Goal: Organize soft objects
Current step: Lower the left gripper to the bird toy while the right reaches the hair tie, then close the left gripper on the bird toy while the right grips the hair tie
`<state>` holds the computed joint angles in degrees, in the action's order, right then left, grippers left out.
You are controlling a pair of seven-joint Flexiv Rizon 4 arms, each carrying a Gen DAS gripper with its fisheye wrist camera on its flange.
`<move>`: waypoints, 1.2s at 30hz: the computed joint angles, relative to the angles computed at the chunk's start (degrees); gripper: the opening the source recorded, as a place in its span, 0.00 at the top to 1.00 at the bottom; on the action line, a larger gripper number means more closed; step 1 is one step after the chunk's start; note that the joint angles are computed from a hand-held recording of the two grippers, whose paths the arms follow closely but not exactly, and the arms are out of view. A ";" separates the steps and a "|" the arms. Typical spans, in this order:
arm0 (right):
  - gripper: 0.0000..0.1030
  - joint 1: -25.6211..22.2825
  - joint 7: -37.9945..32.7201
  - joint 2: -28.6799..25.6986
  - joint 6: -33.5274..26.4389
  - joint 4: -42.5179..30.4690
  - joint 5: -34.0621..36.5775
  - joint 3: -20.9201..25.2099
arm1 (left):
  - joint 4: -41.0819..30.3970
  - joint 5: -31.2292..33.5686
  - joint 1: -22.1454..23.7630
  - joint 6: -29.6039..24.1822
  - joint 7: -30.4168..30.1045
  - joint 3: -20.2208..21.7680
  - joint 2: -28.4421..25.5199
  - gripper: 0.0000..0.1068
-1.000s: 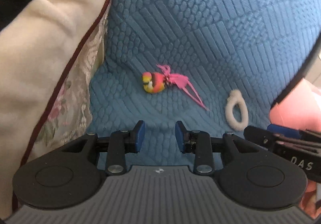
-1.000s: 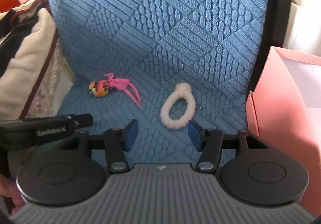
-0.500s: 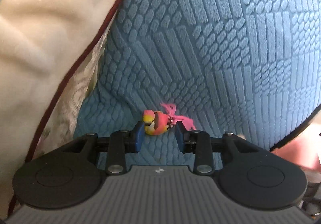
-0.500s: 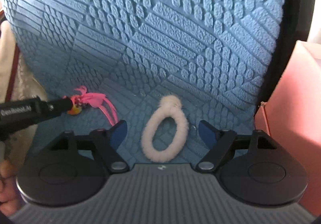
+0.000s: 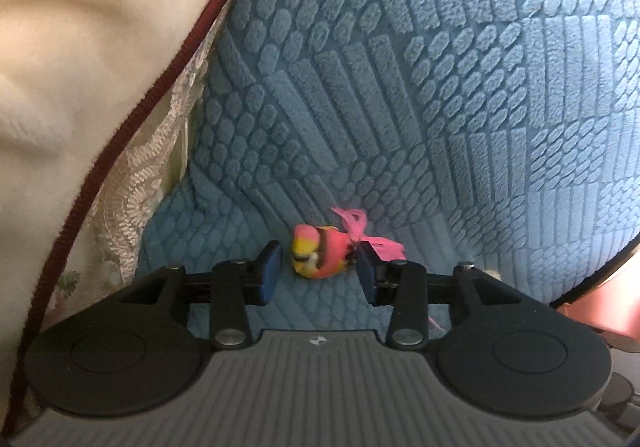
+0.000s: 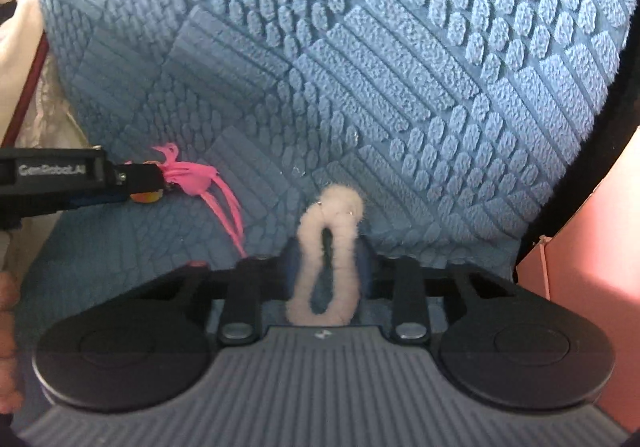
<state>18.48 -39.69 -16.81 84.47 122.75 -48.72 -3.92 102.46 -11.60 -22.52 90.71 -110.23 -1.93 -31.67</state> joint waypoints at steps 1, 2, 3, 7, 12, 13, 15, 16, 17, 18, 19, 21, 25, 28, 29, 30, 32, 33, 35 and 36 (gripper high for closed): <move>0.77 0.11 -0.06 0.34 0.03 0.35 -0.48 -0.16 | -0.06 0.14 -0.16 0.37 -0.09 0.26 -0.17 0.56; 0.78 -0.07 -0.57 0.59 -0.33 0.47 -0.22 0.25 | 0.13 0.19 0.14 0.89 0.05 0.02 -0.36 0.56; 0.80 -0.10 -0.89 0.45 -0.69 0.16 0.18 0.71 | 0.21 0.18 0.35 1.25 0.19 -0.19 -0.45 0.56; 0.83 -1.09 -2.38 0.31 -0.84 -1.16 4.01 2.65 | 0.73 0.21 1.85 2.16 1.61 -1.55 -0.62 0.56; 0.83 -1.02 -5.43 0.30 -0.80 -2.11 7.49 3.65 | -0.69 0.99 -1.53 1.57 2.30 2.03 -1.46 0.56; 0.83 -1.48 -6.63 0.74 -1.07 -1.89 8.81 4.31 | -0.96 1.21 -2.28 1.44 2.17 2.88 -1.56 0.56; 0.83 -1.64 -7.97 1.34 -1.88 -1.67 10.88 5.15 | -1.02 1.30 -2.33 2.08 2.10 2.57 -1.68 0.56; 0.83 -1.58 -8.29 1.52 -2.19 -1.59 11.67 5.41 | -1.04 1.32 -2.28 2.16 2.23 2.45 -1.71 0.56; 0.83 -1.53 -8.44 1.60 -1.92 -1.18 12.08 5.38 | -0.77 1.41 -2.72 2.08 2.16 2.89 -1.49 0.57; 0.83 -1.73 -9.06 1.56 -1.65 -0.95 12.77 5.56 | -1.03 1.48 -3.15 1.54 2.17 3.43 -1.60 0.57; 0.83 -1.70 -9.56 1.75 -1.78 -0.79 13.41 5.83 | -1.08 1.71 -3.29 1.72 2.26 3.57 -1.65 0.58; 0.83 -0.99 -9.42 1.60 -1.65 -0.42 13.16 5.21 | -1.98 1.83 -3.29 1.20 2.49 3.72 -2.25 0.60; 0.83 0.19 -8.48 1.03 -1.39 0.06 12.00 3.84 | -3.24 2.49 -4.67 -0.51 1.94 5.48 -2.41 0.62; 0.83 1.24 -6.71 1.12 -0.26 0.58 9.52 1.96 | -4.63 3.78 -7.74 -2.71 -0.37 9.08 -2.30 0.62; 0.83 1.44 -6.12 1.49 0.10 1.00 8.64 1.48 | -5.36 4.48 -9.04 -3.67 -1.62 10.60 -2.34 0.62; 0.83 1.41 -5.85 1.66 0.30 1.14 8.03 1.28 | -6.11 5.36 -10.04 -4.39 -2.78 11.76 -2.50 0.62; 0.83 0.92 -5.93 2.19 0.19 1.43 7.64 1.62 | -6.77 7.02 -10.81 -5.11 -4.84 13.08 -2.42 0.62; 0.83 0.74 -5.74 2.50 0.14 1.65 7.47 1.76 | -6.66 7.55 -10.63 -5.33 -5.62 12.86 -2.12 0.62; 0.83 0.32 -5.49 3.30 -0.09 2.03 7.24 2.22 | -5.96 8.59 -10.55 -5.28 -7.17 12.45 -1.27 0.62; 0.83 0.19 -5.21 3.84 -0.09 2.35 6.71 2.27 | -5.78 9.14 -10.64 -5.56 -7.91 12.48 -0.87 0.62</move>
